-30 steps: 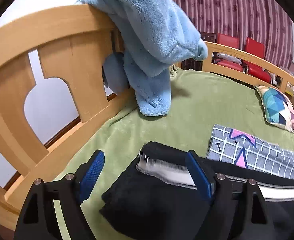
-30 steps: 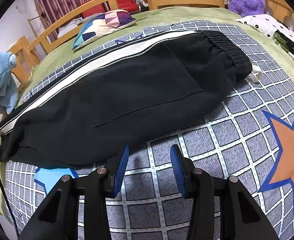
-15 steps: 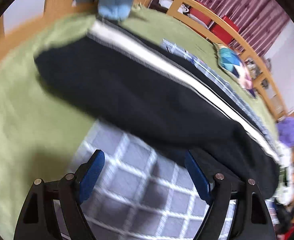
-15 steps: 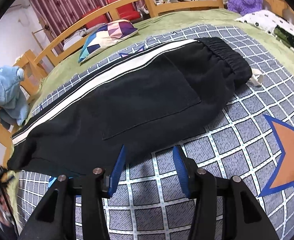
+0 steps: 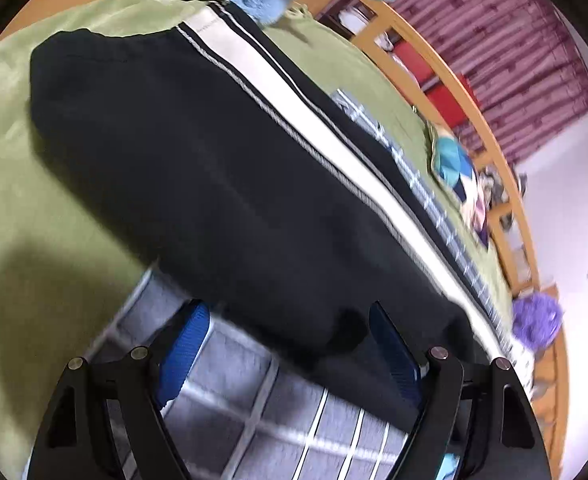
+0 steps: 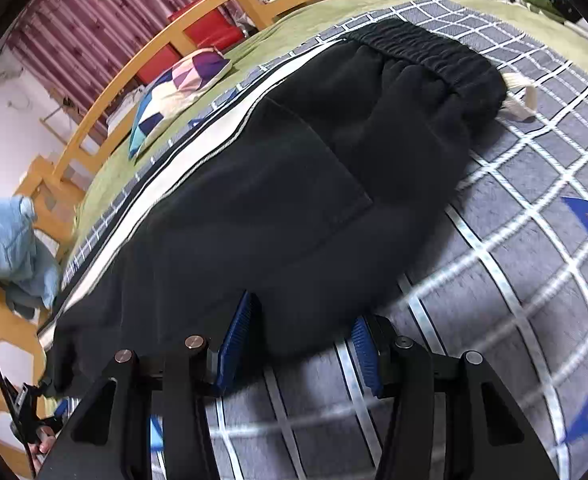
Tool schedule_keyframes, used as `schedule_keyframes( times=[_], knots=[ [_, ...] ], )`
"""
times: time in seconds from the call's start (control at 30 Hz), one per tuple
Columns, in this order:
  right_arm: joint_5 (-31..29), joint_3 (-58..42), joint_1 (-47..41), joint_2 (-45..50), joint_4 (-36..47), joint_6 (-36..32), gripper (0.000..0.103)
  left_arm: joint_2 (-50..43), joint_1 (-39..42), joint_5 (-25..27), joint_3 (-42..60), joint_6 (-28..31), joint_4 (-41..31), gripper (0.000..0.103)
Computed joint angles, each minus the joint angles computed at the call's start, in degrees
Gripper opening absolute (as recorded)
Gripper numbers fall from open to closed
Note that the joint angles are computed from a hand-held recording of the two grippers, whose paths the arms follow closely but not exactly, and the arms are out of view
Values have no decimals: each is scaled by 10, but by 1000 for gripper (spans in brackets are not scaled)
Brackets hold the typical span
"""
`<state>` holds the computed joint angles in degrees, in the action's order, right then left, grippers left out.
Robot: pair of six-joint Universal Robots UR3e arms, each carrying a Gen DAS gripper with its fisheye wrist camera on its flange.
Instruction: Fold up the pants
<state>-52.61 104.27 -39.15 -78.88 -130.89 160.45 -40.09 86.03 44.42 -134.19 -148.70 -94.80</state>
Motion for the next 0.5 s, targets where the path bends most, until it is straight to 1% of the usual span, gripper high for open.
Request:
schedule_keyframes(
  times=[0.1, 0.17, 0.2, 0.23, 0.27, 0.3, 0.33, 0.37, 0.4, 0.43, 0.5],
  knots=[
    [19, -27, 8, 40, -23, 37, 51, -72, -41, 0, -8, -81, 130, 80],
    [23, -50, 16, 66, -30, 59, 51, -144, -103, 24, -13, -173, 263, 80],
    [22, -67, 24, 84, -37, 77, 51, -160, -124, 33, -14, -205, 305, 80],
    [18, -79, 31, 94, -40, 88, 50, -170, -141, 45, -12, -228, 335, 77],
    [9, -92, 39, 101, -42, 101, 38, -187, -163, 61, -8, -255, 370, 69],
    [-13, -98, 50, 103, -57, 120, 30, -202, -183, 79, -4, -278, 403, 63],
    [-17, -104, 54, 105, -59, 121, 28, -207, -202, 106, 1, -301, 431, 41],
    [-17, -110, 55, 105, -58, 119, 24, -208, -205, 125, 9, -297, 430, 16],
    [-12, -111, 53, 101, -61, 118, 22, -216, -211, 146, 24, -283, 431, 13],
    [-5, -110, 51, 97, -67, 119, 21, -220, -212, 144, 43, -264, 416, 12],
    [-5, -135, 54, 90, -49, 111, 19, -216, -203, 126, 79, -255, 380, 12]
  ],
)
